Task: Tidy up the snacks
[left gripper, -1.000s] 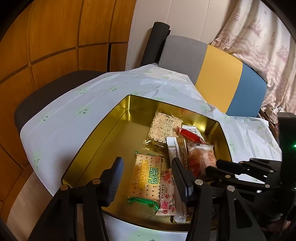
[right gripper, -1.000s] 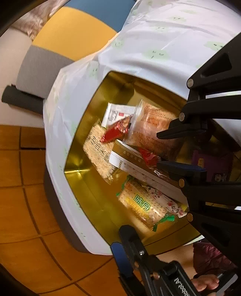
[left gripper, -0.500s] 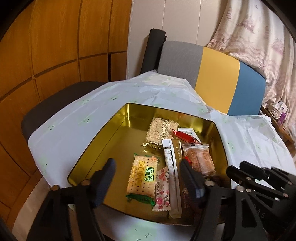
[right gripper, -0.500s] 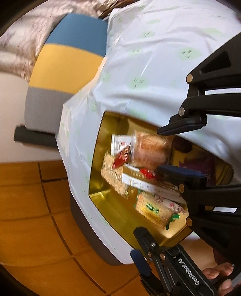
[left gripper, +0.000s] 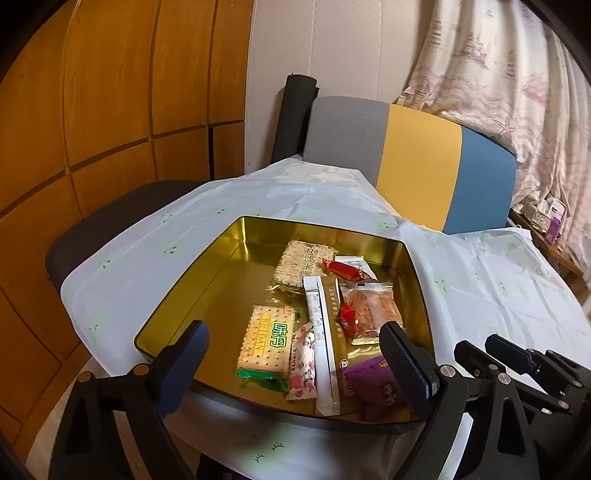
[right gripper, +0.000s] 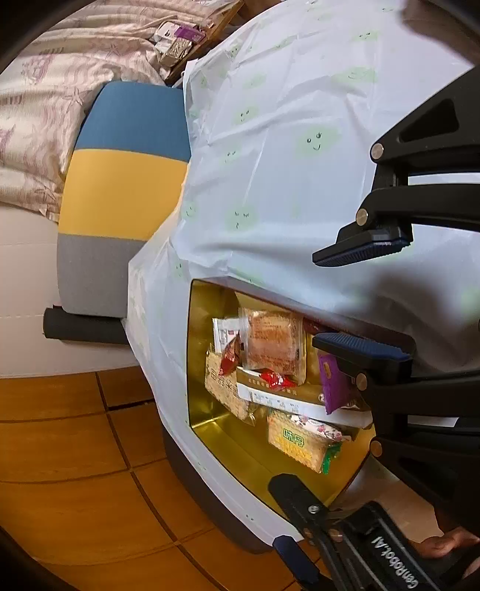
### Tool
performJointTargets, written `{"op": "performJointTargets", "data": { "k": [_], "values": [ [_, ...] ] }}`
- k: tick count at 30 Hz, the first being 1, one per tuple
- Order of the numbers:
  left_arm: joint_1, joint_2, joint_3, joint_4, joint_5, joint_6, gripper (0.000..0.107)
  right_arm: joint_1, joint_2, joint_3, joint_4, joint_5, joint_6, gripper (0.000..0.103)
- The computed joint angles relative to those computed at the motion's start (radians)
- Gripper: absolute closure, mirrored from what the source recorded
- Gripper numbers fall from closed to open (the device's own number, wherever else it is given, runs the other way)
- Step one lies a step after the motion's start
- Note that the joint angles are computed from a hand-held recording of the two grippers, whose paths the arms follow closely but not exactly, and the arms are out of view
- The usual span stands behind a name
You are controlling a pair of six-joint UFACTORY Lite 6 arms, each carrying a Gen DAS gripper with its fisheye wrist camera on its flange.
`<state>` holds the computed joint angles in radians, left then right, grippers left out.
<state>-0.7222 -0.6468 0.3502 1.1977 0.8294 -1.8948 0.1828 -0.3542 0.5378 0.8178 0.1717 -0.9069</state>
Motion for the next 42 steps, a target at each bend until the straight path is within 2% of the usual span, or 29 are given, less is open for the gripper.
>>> {"op": "performJointTargets", "data": {
  "k": [24,42],
  "values": [
    [0.009,-0.029,-0.005,-0.02,0.007,0.014,0.013,0.009,-0.031,-0.018,-0.08,-0.005,0.077,0.065],
    [0.02,-0.03,-0.008,-0.027,-0.011,0.022,0.013,-0.013,-0.045,-0.029,-0.004,0.013,-0.022,0.065]
  ]
}}
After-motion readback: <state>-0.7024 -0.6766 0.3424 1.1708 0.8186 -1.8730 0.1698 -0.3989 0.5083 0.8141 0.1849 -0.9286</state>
